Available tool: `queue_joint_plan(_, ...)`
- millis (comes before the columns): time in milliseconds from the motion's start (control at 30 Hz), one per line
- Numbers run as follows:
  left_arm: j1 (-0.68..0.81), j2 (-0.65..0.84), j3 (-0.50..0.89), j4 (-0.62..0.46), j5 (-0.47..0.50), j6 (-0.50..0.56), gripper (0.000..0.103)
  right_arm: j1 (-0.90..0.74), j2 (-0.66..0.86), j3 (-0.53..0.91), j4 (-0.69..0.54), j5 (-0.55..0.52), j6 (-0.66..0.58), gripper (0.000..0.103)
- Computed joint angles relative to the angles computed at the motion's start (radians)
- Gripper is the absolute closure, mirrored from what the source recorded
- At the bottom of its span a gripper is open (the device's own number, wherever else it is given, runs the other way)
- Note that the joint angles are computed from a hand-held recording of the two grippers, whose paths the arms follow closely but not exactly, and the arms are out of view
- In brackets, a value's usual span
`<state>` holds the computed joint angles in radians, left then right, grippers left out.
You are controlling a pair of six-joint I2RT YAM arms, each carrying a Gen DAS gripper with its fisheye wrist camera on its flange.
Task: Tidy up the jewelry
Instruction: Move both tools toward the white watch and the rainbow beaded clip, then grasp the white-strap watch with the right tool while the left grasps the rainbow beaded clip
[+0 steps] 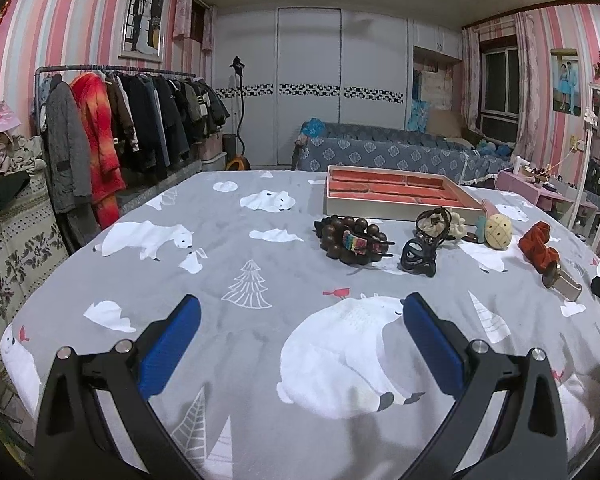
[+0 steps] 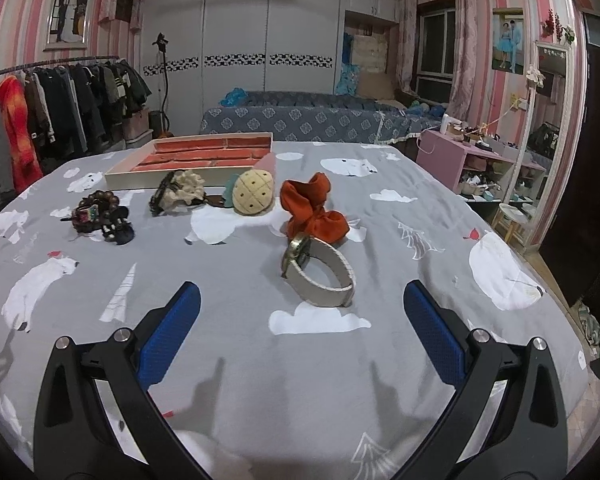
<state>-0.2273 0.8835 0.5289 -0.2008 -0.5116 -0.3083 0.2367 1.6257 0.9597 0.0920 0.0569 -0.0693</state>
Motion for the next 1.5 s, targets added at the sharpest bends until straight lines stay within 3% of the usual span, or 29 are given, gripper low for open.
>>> queue_joint_plan(200, 0.011, 0.074, 0.026, 0.022, 0.021, 0.006, 0.004, -0.021, 0.068, 0.066, -0.021, -0.003, -0.015, 0.004)
queue_joint_plan(467, 0.042, 0.183, 0.065, 0.08, 0.076, 0.014, 0.004, -0.035, 0.206, 0.228, -0.145, -0.029, -0.008, 0.004)
queue_joint_plan(633, 0.114, 0.365, 0.208, 0.062, 0.196, -0.032, 0.004, -0.046, 0.363, 0.443, -0.31, -0.063, -0.014, 0.004)
queue_joint_plan(733, 0.129, 0.479, 0.304, 0.058, 0.204, -0.029, 0.004, -0.05, 0.465, 0.594, -0.421, -0.075, -0.035, 0.024)
queue_joint_plan(767, 0.133, 0.513, 0.33, 0.062, 0.205, -0.024, 0.004, -0.05, 0.493, 0.633, -0.441, -0.066, -0.046, 0.037)
queue_joint_plan(867, 0.159, 0.596, 0.391, 0.079, 0.245, -0.002, 0.004, -0.068, 0.582, 0.778, -0.532, -0.111, -0.048, 0.043)
queue_joint_plan(967, 0.174, 0.664, 0.432, 0.102, 0.272, 0.032, 0.005, -0.067, 0.646, 0.886, -0.563, -0.106, -0.079, 0.055)
queue_joint_plan(1000, 0.18, 0.693, 0.453, 0.097, 0.286, 0.045, 0.007, -0.069, 0.667, 0.921, -0.579, -0.11, -0.082, 0.058)
queue_joint_plan(1067, 0.19, 0.74, 0.487, 0.086, 0.317, 0.06, 0.025, -0.071, 0.698, 0.973, -0.599, -0.122, -0.092, 0.059)
queue_joint_plan(1133, 0.205, 0.8, 0.54, 0.044, 0.363, 0.072, 0.058, -0.072, 0.726, 1.018, -0.614, -0.13, -0.096, 0.059)
queue_joint_plan(1200, 0.22, 0.838, 0.575, 0.015, 0.412, 0.074, 0.072, -0.071, 0.745, 1.048, -0.626, -0.134, -0.093, 0.059)
queue_joint_plan(1300, 0.221, 0.831, 0.563, 0.041, 0.425, 0.07, 0.077, -0.071, 0.757, 1.073, -0.643, -0.13, -0.093, 0.059)
queue_joint_plan(1500, 0.195, 0.8, 0.54, 0.091, 0.401, 0.095, 0.077, -0.071, 0.769, 1.094, -0.651, -0.132, -0.091, 0.059)
